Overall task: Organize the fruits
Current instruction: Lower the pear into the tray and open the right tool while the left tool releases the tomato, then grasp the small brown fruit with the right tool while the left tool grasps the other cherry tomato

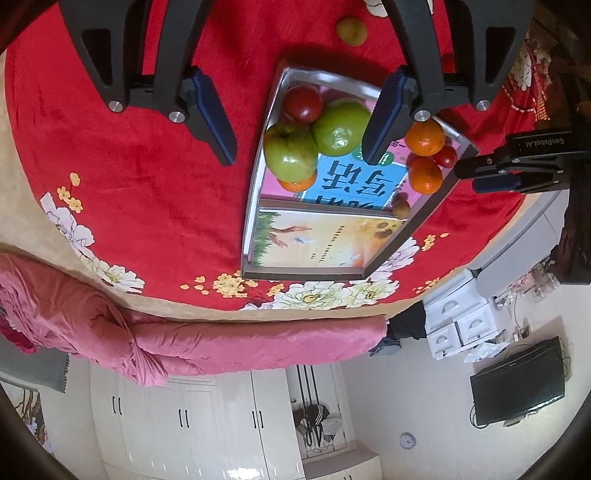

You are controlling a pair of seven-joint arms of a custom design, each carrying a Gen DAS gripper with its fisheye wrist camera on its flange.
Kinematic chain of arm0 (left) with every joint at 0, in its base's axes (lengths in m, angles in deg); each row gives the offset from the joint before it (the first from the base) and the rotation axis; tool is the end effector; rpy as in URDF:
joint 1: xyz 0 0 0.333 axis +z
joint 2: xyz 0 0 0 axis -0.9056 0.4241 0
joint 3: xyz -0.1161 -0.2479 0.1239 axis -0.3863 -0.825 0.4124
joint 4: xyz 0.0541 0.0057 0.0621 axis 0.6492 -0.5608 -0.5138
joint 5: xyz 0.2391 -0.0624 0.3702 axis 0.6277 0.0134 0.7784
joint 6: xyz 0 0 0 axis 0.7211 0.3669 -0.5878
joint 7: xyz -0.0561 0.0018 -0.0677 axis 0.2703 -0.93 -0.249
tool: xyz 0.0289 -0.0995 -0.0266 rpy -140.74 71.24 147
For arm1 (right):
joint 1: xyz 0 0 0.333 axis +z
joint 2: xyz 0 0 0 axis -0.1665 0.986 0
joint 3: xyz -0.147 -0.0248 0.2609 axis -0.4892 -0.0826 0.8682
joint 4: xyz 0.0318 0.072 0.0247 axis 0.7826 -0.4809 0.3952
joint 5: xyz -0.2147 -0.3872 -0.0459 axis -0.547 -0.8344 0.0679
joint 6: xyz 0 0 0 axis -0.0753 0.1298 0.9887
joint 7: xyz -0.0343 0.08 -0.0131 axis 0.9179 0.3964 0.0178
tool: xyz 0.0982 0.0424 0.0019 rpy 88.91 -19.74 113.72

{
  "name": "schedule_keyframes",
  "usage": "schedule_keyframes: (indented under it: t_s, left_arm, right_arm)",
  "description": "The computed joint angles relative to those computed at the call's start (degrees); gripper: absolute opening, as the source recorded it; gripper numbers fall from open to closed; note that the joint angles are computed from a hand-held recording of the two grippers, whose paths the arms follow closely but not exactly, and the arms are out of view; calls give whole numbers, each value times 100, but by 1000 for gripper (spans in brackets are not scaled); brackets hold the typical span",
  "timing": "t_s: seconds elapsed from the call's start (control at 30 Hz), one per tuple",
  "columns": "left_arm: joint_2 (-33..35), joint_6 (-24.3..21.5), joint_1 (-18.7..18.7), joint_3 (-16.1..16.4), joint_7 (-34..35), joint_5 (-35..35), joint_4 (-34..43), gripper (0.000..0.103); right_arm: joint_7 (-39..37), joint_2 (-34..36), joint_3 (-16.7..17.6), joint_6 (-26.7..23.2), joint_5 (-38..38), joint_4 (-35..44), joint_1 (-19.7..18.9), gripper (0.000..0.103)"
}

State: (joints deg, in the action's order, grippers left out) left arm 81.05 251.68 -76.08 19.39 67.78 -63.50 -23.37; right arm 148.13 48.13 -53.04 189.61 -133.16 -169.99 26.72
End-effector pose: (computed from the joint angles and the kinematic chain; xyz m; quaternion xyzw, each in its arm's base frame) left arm 0.6364 -0.2919 0.3950 -0.5360 0.7719 -0.3180 0.1251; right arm 0.5572 0.4448 0.3786 -0.6297 0.6580 -0.2393 0.3364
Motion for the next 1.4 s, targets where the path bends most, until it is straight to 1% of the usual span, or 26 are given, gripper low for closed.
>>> schedule_keyframes:
  t_s: [0.2,0.33,0.47,0.6,0.9,1.03,1.13,1.33,1.37,1.4]
  left_arm:
    - [-232,115,41,-38,110,-115,-230,70]
    - [-437,179,85,-86,308,-294,-444,71]
    - [-616,96,103,-97,538,-506,-652,72]
    - [-697,-10,65,-67,664,-643,-766,72]
    - [-827,-145,-15,-73,1037,-987,-913,72]
    - [-823,-300,-31,-88,1218,-1185,-914,72]
    - [-814,-423,-68,-77,1242,-1220,-926,72]
    - [-791,-677,-132,-88,1347,-1257,-989,71]
    - [-776,-706,-154,-78,1315,-1199,-992,71]
    - [-762,-727,-168,-71,1293,-1157,-991,71]
  right_arm:
    - [136,-156,67,-164,-178,-98,65,73]
    - [162,-229,148,-238,-173,-158,59,73]
    - [136,-296,240,-257,-87,-251,31,74]
    - [-153,-280,340,-290,241,-273,3,74]
    - [-594,-235,404,-357,906,-312,59,74]
    - [-738,-238,421,-385,1198,-364,62,74]
    - [-1049,-171,482,-416,1574,-344,20,73]
    - [-1728,33,537,-608,2034,-166,94,73]
    - [-1865,74,553,-621,2163,-142,88,73]
    - [-1978,128,556,-694,2269,-100,100,69]
